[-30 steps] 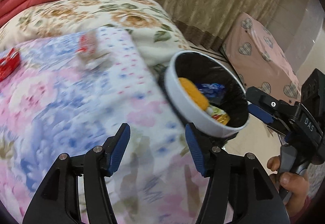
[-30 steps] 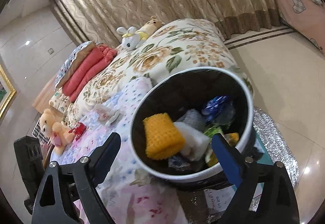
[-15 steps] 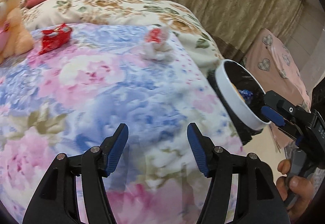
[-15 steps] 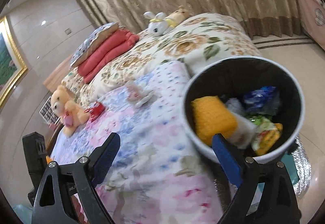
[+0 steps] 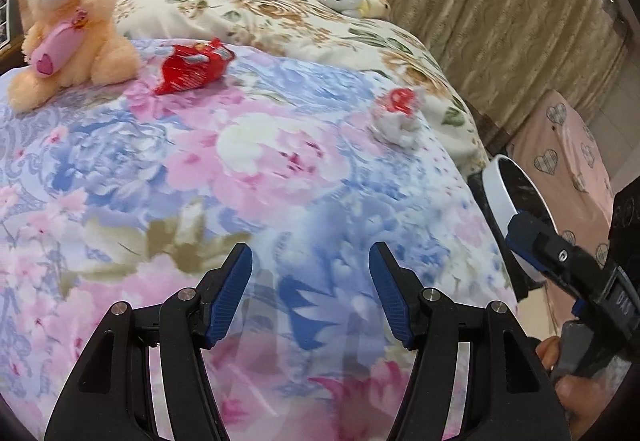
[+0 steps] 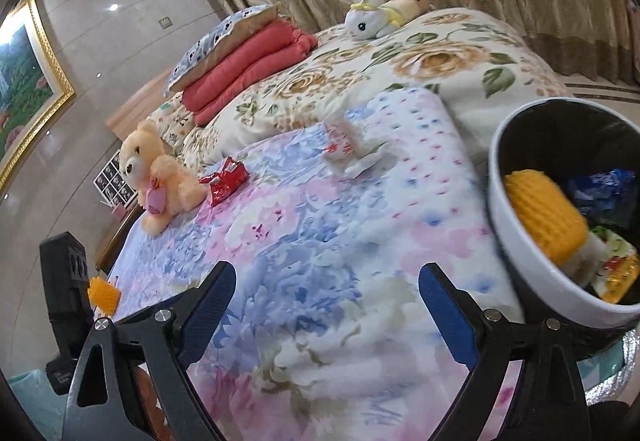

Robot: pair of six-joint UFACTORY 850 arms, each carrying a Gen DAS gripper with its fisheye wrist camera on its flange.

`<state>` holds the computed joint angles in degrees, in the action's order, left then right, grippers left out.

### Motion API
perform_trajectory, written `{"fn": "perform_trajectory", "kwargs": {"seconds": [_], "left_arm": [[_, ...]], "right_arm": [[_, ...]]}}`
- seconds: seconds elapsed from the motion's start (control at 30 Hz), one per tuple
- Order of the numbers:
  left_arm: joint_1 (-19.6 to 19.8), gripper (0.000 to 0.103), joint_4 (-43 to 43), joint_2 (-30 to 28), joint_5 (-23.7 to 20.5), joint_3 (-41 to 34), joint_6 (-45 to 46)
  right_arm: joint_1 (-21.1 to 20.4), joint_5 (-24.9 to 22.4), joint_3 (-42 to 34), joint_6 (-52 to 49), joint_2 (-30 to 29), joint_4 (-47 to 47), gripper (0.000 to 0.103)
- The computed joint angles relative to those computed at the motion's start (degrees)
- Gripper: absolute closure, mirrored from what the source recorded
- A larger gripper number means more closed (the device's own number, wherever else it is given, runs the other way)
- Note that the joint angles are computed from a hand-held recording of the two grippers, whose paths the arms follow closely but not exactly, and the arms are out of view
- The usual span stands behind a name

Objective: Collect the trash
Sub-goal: 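Move both open tools back over the bed toward the red wrapper and white paper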

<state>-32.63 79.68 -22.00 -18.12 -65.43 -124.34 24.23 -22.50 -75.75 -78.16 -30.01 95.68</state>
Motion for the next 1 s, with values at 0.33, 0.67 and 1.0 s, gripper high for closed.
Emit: {"fn": "perform_trajectory", "kwargs": {"seconds": [0.33,0.67,1.0], "left_arm": [[3.8,0.038,-1.0,0.1,0.6,0.3,0.5],[7.4,0.036,-3.9,-2.7,0.2,-3.5,6.1],[11.3,0.033,-7.8,-7.0,0.5,-9.2,12.6]], "right_arm": [[1.6,2.2,-6.2,5.0,-5.3,-4.8,0.009],[2.0,2.5,-14.1,17.3,-10.6,-16.0,0.009],[1.8,1.9,-23.1,28.4,-16.4,-25.9,0.009]]}}
